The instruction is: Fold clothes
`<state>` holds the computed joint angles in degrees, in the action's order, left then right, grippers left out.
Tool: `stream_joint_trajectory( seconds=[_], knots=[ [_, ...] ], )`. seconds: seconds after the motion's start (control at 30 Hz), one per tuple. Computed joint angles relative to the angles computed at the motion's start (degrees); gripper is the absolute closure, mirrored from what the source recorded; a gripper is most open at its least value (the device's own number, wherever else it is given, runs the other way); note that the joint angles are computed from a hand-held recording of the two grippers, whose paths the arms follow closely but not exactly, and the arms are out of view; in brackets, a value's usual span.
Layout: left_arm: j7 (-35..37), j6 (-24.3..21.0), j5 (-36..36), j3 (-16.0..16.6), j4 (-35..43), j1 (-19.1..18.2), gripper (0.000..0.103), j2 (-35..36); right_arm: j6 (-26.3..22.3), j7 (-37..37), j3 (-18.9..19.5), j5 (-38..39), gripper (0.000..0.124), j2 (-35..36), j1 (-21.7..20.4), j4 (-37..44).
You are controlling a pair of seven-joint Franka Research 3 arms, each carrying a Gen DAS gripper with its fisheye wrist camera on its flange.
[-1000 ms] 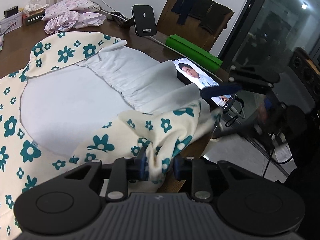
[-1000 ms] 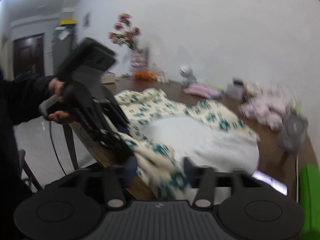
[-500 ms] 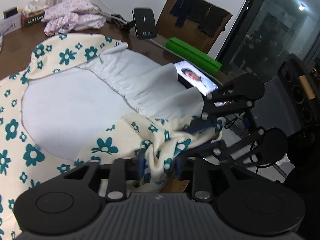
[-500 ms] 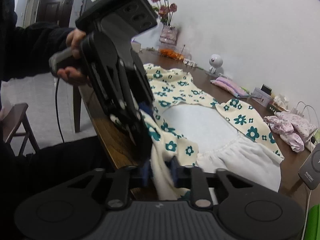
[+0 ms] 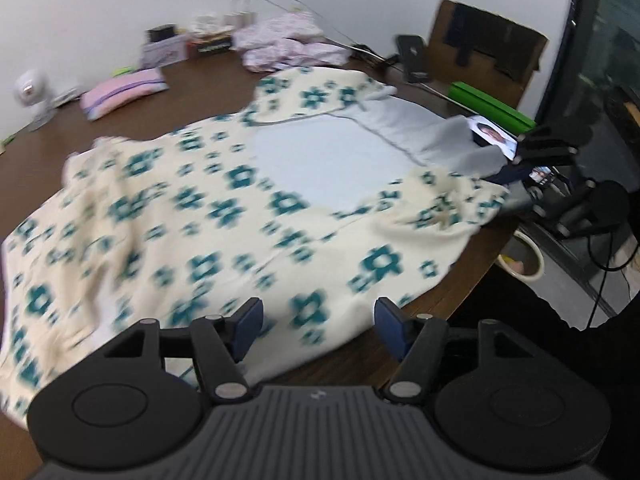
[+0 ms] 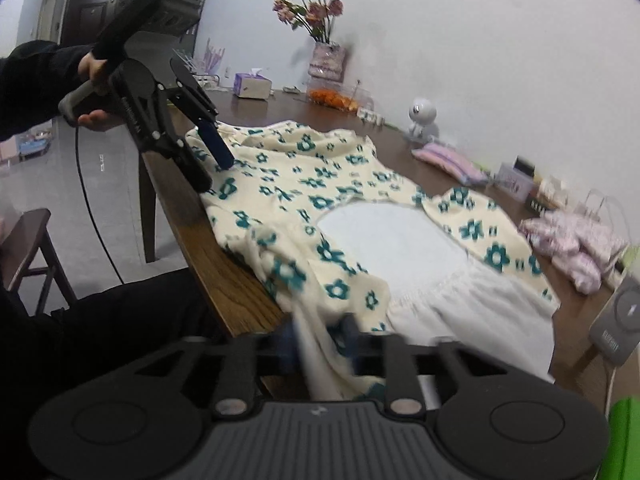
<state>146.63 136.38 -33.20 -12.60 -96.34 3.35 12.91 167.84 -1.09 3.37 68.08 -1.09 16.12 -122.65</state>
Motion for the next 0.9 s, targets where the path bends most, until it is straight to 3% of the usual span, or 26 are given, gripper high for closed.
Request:
stream_joint_trajectory(
  seconds=[0.03,0.13,0.33,0.43,0.57,0.7,0.77,0.83,0.9],
  knots=[
    [0.49,0.15,-0.75,0.19,-0.63,0.55,0.039,-0.49,0.15,-2.73,0.22,1.82,0.071,-0.32,0.30,-0.05],
    [1.36,-0.19,-2.47,0.93,-1.67,1.79,0.039,-1.23,0.88,-7.56,0.89,4.70,0.071,-0.31,1.44,0.50],
    [4.93,-0.52,-7.58,1.42,-1.93,3.70,0.039,-0.23,0.88,-7.06,2.86,2.95,0.071,4.52,2.46,5.87],
    [5.60,-1.31,-10.05,1.44,-0.86,4.90,0.039,0.97,-2.19,-8.07,4.20,5.94,0.071,7.12,2.11,9.96],
    [7.00,-2.57,-12.29,1.30,0.52,6.44,0.039,2.14,-13.06,-1.96,4.76,3.28,0.071,12.19,0.60,17.38],
    [8.54,-1.89,-13.56,1.41,0.52,7.43,0.037,1.89,-15.14,16.53,5.02,-4.16,0.072,18.95,0.47,26.10],
    [8.91,-1.65,-14.14,1.66,0.47,7.90,0.037,1.72,-15.54,21.08,5.42,-7.99,0.074,20.34,0.25,27.51],
    [8.73,-1.74,-14.21,1.96,0.60,8.24,0.036,1.70,-13.18,25.15,5.11,-14.28,0.087,20.70,1.44,26.82],
    [8.78,-1.19,-14.09,2.09,0.59,8.35,0.036,1.71,-9.94,23.32,7.12,-13.46,0.096,20.61,0.38,25.65]
  ],
)
